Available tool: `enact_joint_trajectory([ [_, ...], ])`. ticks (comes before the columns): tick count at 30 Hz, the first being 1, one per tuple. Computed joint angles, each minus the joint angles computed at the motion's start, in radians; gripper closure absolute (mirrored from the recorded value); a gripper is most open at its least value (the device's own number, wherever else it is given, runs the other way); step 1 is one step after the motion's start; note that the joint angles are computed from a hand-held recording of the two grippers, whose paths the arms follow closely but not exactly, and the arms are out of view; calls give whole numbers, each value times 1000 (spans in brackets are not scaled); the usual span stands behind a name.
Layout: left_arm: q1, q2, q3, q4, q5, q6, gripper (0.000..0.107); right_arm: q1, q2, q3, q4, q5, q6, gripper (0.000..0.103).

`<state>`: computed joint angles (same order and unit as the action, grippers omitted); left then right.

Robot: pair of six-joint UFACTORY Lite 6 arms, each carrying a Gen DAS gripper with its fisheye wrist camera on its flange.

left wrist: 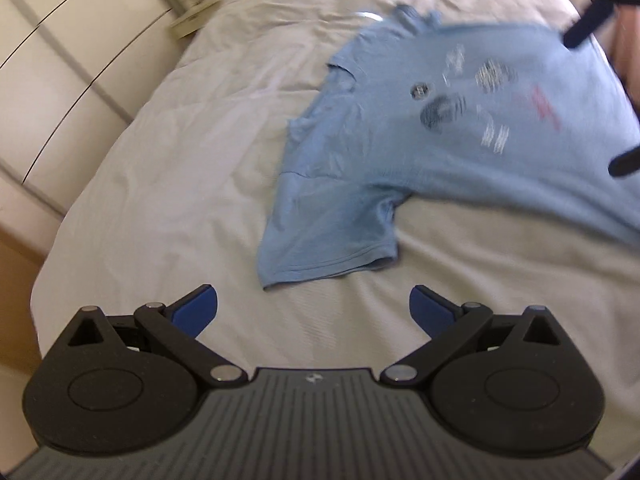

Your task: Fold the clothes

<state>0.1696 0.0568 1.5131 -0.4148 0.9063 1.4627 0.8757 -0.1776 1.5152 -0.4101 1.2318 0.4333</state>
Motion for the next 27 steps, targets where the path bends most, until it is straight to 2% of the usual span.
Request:
enact_joint_trajectory([
  [3, -6, 112, 12, -13, -64, 87, 11, -2, 78, -51, -22, -126, -59, 18],
  [4, -9, 152, 22, -13, -83, 108, 12, -3, 107, -62, -32, -166, -80, 24],
  [8, -37, 275, 24, 29, -228, 216, 21, -28, 220, -98, -76, -337, -153, 36],
  [11, -45, 332, -6, -22, -368, 439, 22, -66, 314, -95, -94, -438, -154, 40],
  [14, -40, 412, 22, -127, -413, 641, 23, -94, 419, -80, -146, -503, -145, 43],
  [16, -38, 473, 57, -179, -425, 739, 25, -110, 473, -73, -174, -546, -145, 49],
  [20, -32, 565, 147, -215, -386, 784, 25, -115, 547, -80, -277, -606, -148, 50],
  [23, -29, 615, 220, -206, -339, 764, 24, -113, 599, -77, -370, -628, -136, 50],
  [27, -27, 667, 317, -164, -277, 666, 24, -123, 670, -37, -408, -643, -150, 50],
])
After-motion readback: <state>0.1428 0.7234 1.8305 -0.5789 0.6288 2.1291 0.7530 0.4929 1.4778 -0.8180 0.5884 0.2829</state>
